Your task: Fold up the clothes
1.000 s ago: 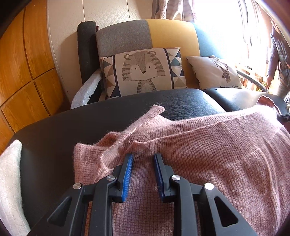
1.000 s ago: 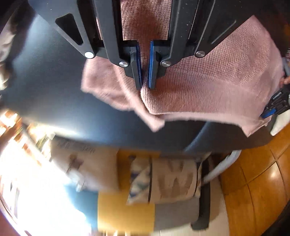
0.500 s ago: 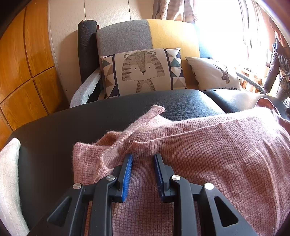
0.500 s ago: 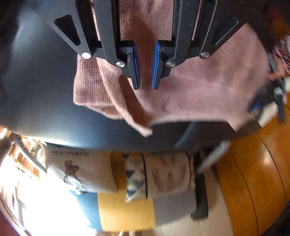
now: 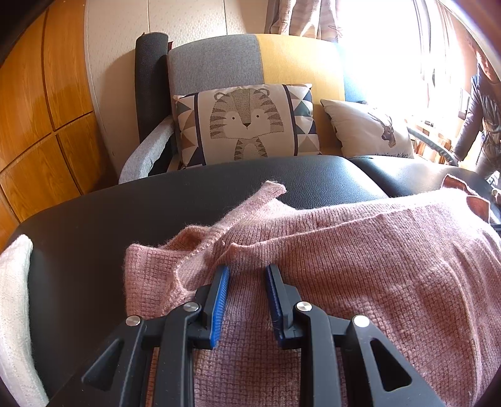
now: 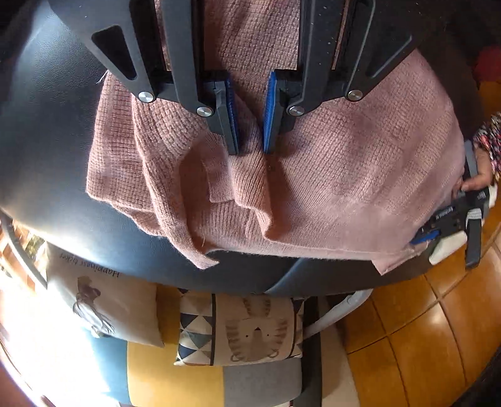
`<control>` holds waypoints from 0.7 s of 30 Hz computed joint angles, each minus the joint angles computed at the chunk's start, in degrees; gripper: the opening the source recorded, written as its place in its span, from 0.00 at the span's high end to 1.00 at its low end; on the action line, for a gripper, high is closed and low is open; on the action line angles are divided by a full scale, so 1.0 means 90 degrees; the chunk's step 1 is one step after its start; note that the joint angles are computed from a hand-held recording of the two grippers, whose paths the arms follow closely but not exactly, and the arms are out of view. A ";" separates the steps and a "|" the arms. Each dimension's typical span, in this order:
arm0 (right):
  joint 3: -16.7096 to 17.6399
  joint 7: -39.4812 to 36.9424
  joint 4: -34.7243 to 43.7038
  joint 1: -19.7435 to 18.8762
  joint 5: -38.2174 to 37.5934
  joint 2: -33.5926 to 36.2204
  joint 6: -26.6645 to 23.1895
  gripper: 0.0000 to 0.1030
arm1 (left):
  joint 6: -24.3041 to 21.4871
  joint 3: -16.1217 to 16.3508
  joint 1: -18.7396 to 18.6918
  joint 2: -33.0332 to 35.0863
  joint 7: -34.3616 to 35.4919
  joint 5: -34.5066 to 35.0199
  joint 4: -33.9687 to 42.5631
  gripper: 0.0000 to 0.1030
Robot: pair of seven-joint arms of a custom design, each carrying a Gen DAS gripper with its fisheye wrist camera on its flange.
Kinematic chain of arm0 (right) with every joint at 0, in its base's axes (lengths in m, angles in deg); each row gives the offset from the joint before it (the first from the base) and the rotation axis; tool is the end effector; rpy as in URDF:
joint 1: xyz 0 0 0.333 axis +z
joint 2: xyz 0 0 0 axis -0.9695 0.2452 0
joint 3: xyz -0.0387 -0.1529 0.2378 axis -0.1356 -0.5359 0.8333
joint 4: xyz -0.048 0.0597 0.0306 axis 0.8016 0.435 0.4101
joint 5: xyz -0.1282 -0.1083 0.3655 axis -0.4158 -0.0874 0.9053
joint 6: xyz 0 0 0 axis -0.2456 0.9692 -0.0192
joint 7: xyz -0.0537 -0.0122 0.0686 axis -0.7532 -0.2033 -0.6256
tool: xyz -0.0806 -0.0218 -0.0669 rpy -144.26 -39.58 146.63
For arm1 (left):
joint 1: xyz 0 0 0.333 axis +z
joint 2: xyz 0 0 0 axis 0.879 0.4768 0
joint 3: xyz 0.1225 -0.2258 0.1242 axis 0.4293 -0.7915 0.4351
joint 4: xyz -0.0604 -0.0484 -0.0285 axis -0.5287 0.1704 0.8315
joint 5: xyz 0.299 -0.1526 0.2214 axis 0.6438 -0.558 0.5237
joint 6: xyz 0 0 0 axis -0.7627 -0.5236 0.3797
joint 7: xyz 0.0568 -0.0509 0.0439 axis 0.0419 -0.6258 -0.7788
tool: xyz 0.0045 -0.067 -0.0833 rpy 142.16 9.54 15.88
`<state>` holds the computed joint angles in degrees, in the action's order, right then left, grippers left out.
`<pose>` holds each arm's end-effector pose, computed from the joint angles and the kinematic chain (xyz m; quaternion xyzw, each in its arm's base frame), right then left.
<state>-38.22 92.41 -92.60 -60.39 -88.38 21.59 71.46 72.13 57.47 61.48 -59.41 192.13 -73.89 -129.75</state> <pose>0.4971 0.2415 0.5248 -0.6501 0.6891 -0.1632 0.2753 0.6266 -0.0894 0.4977 -0.4916 0.7748 -0.3197 0.2363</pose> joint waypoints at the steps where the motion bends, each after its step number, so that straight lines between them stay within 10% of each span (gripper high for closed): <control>1: -0.0072 0.0027 -0.0105 0.0033 0.0265 -0.0064 0.0171 0.76 | 0.0007 0.0001 0.0000 0.0000 -0.0002 0.0008 -0.0004 0.76; 8: -0.0841 -0.0756 -0.0833 0.0672 0.3516 -0.0221 0.1706 0.71 | 0.0038 -0.0001 0.0001 0.0001 -0.0003 0.0037 -0.0016 0.76; 14: -0.0719 -0.0459 -0.1369 0.0575 0.4741 -0.0320 0.2851 0.74 | 0.0022 -0.0008 0.0007 -0.0002 0.0026 -0.0025 -0.0012 0.76; 21: 0.0618 0.1670 -0.1210 -0.1093 0.2121 -0.0437 0.2125 0.80 | -0.0005 0.0005 0.0001 0.0002 -0.0011 0.0017 0.0010 0.76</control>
<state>-32.66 107.44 -103.49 -70.22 -69.29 17.65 90.59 72.09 57.52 61.49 -59.39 192.03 -73.73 -129.66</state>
